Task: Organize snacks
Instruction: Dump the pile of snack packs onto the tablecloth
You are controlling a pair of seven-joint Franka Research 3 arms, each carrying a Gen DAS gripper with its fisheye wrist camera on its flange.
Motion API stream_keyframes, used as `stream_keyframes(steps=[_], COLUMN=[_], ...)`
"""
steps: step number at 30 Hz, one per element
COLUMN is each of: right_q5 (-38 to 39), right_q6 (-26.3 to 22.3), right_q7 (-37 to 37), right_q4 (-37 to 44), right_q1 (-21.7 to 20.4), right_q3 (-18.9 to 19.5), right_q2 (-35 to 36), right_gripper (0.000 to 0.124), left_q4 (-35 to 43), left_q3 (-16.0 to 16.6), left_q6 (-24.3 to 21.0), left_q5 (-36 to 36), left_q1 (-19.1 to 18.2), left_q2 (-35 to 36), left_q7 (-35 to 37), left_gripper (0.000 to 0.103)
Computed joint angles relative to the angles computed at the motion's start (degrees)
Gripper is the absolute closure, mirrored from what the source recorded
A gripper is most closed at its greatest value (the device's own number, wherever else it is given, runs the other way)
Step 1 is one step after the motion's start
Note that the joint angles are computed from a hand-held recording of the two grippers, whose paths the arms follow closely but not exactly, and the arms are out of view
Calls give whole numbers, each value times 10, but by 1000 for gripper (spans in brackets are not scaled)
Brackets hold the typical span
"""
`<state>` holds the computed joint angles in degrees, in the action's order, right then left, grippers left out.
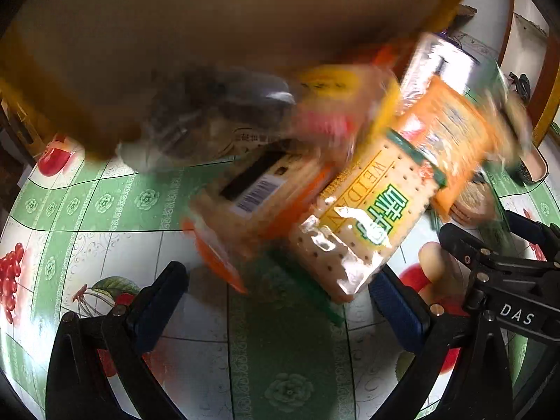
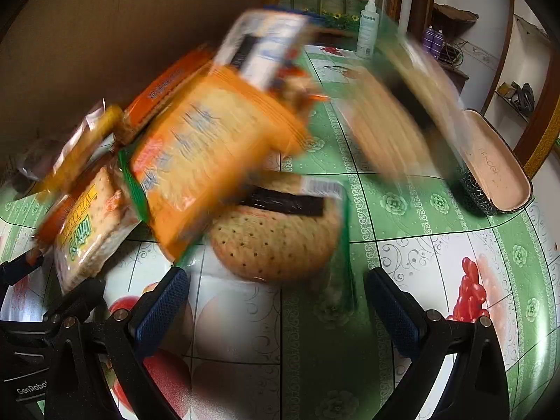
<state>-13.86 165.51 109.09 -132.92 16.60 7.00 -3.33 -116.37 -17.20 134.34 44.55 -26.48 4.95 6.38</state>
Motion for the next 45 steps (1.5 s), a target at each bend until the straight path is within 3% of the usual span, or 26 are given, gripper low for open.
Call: stream_keyframes(steps=[45], right_q5=[-5], right_q6=[-1], right_q7=[5], right_q4=[0], right_q1=[1], right_q3=[0], right_q2=[0], right_gripper=[22], left_q4=[6], left_q3=[2], left_q6=[-1], left_q5=[5], left_q1=[-3], left_q2=[8], left_q7=[-4], left_gripper=[0])
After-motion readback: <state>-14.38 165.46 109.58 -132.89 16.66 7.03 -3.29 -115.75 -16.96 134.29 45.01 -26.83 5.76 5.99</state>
